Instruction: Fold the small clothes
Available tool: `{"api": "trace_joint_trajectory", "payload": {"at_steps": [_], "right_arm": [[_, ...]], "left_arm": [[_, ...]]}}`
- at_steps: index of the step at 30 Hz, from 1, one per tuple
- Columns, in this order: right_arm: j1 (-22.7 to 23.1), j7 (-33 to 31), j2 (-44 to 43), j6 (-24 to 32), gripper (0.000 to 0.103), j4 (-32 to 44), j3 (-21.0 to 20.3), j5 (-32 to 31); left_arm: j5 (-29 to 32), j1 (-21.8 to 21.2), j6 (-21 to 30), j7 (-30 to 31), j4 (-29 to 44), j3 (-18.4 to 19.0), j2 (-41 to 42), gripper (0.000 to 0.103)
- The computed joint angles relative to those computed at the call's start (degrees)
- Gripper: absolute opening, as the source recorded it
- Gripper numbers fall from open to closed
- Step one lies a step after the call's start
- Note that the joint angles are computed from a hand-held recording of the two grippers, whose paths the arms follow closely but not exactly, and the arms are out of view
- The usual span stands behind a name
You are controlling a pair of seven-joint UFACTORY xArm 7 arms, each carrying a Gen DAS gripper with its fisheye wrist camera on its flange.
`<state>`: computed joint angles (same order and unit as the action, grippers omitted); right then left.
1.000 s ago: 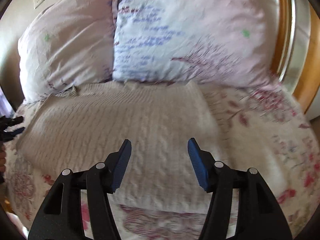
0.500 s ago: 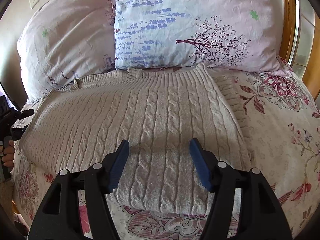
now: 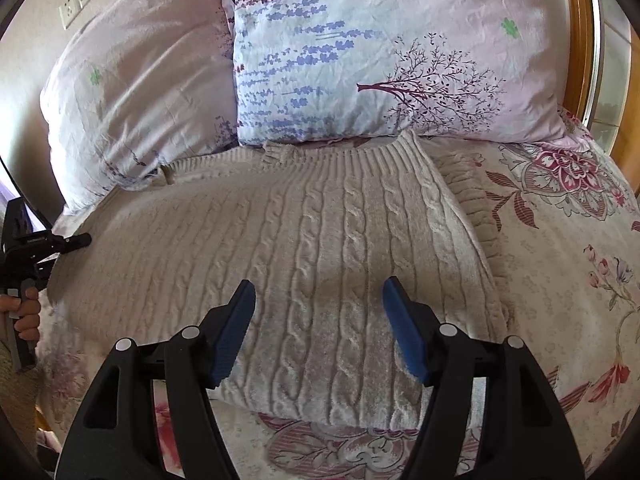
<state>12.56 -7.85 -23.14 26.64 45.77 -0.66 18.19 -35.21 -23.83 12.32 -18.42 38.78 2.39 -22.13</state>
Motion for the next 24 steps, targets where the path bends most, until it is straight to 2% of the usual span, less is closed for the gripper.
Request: {"api": "trace_joint_trajectory", "payload": {"at_steps": [1,7,11,15,17,19,24], "right_arm": [[0.72,-0.76,-0.27,0.24,0.068,0.16,-0.63,1.04],[2.6,-3.99,-1.98,-0.54,0.068,0.7,-1.62,3.35],[3.71,-6.11,-2.39,-0.37,0.068,1.27,-2.82,5.55],[4.96,-8.82,-1.97,0.36,0.068,1.84,-4.69,9.35],[6.24,-11.16,-1.32,1.48,0.068,2.57,-6.54,13.36],[6.82,-13.31,-0.56,3.28,0.068,3.33,-7.95,17.3],[5.81,-16.18,2.73,10.52,0.068,6.39,-10.25,26.59]], "left_arm": [[-1.95,-1.95,-0.91,1.48,0.63,1.14,-0.15,0.018],[-4.54,-5.87,-3.66,3.32,6.47,0.81,1.61,0.017],[-10.25,-11.01,-5.46,7.34,11.3,2.34,4.56,0.017],[-18.71,-15.35,-5.27,15.3,18.43,2.44,10.33,0.017],[-25.37,-17.38,-3.95,21.48,22.89,2.51,14.61,0.017],[-28.99,-17.27,-2.05,24.27,26.7,1.33,18.95,0.017],[-31.0,-14.34,3.12,23.9,32.72,-2.92,28.03,0.02]]}}
